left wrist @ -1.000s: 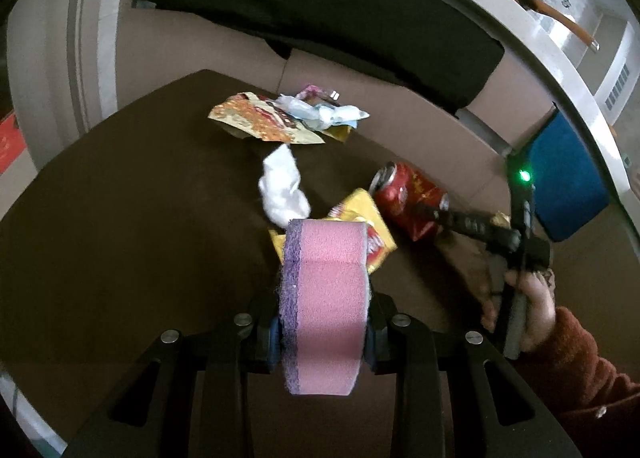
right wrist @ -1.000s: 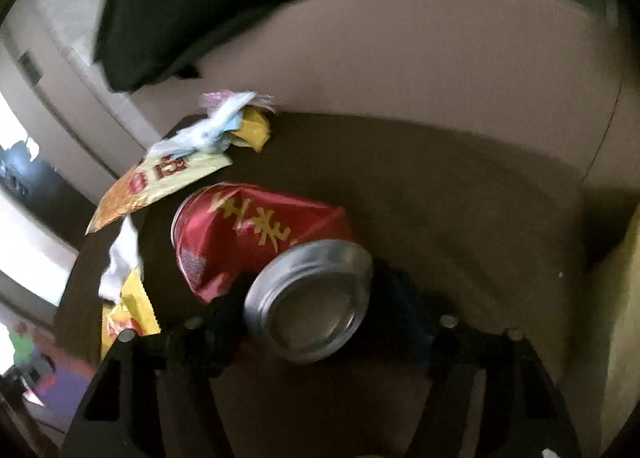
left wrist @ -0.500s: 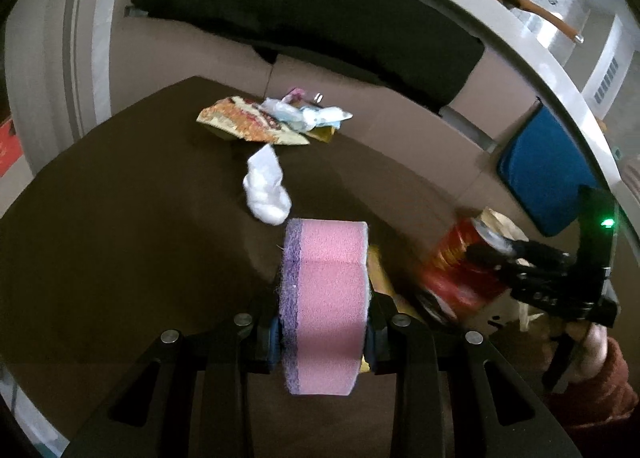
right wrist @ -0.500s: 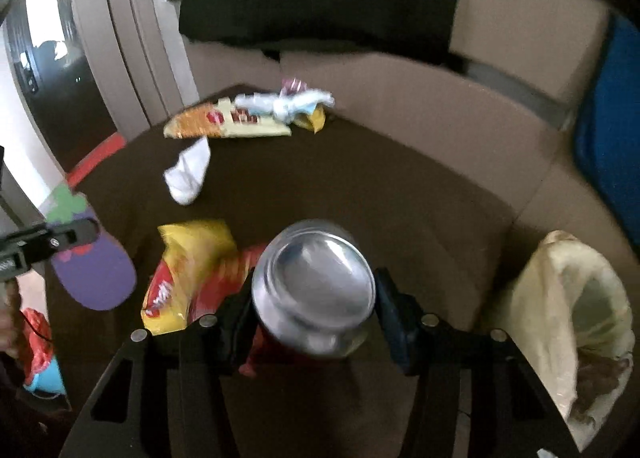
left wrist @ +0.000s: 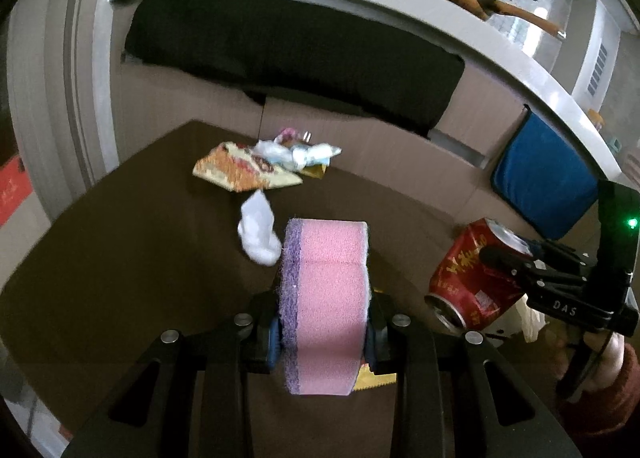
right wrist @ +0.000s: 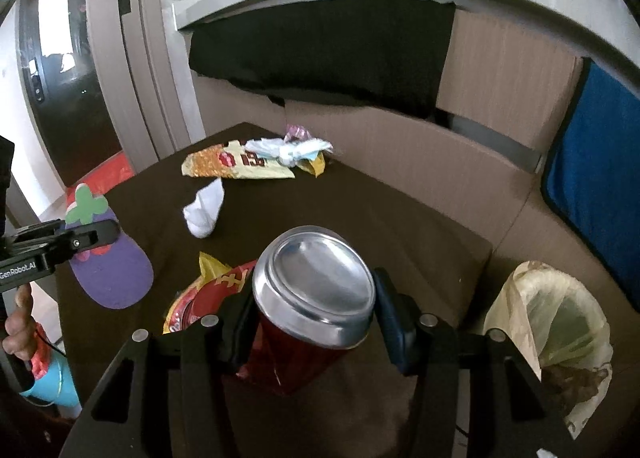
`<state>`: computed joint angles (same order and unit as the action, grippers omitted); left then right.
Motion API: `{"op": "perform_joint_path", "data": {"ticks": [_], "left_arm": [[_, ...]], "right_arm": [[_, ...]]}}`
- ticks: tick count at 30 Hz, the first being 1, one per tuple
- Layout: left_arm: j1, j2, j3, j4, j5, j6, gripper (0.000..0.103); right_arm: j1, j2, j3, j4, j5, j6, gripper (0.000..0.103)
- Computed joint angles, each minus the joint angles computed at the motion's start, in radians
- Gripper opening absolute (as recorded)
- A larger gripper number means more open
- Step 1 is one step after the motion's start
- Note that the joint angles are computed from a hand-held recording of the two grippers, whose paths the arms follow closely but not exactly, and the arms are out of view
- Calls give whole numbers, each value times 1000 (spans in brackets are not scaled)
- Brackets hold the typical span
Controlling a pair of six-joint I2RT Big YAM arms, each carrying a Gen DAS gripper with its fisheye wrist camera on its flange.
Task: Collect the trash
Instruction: 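Carry the pink sponge and red can over the bin with both tools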
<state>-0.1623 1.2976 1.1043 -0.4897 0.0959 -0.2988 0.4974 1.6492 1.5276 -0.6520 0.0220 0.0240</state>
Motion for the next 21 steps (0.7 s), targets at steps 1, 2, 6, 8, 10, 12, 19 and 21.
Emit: {"op": "perform_joint_path", "data": {"ticks": [1,2,6,8,10,12,19,21], "left_arm": [[-2,1,5,3,-5,4,31],[-7,0,12,6,-13,9,31],[-28,2,51,10,-41,33,31],[-44,5,72,21,-62,51,31],[-67,8,93,37,-89,71,31],[-91,17,118,49,-112,90,31],[-192,67,216,67,-152,131,31],[-224,90,248,68,-152,137,31]], "right_arm": [[0,-3,2,4,0,-2,49],[1,-6,3,9,2,-4,49],[0,-24,2,28,11,-13,49],[-6,-38,-1,38,17,-19,49],[-15,-56,-6,48,19,-21,49],[-23,-72,-11,57,28,-26,49],[-70,-164,-64,99,68,-56,49],[-91,-199,-92,113,80,-65,49]]}}
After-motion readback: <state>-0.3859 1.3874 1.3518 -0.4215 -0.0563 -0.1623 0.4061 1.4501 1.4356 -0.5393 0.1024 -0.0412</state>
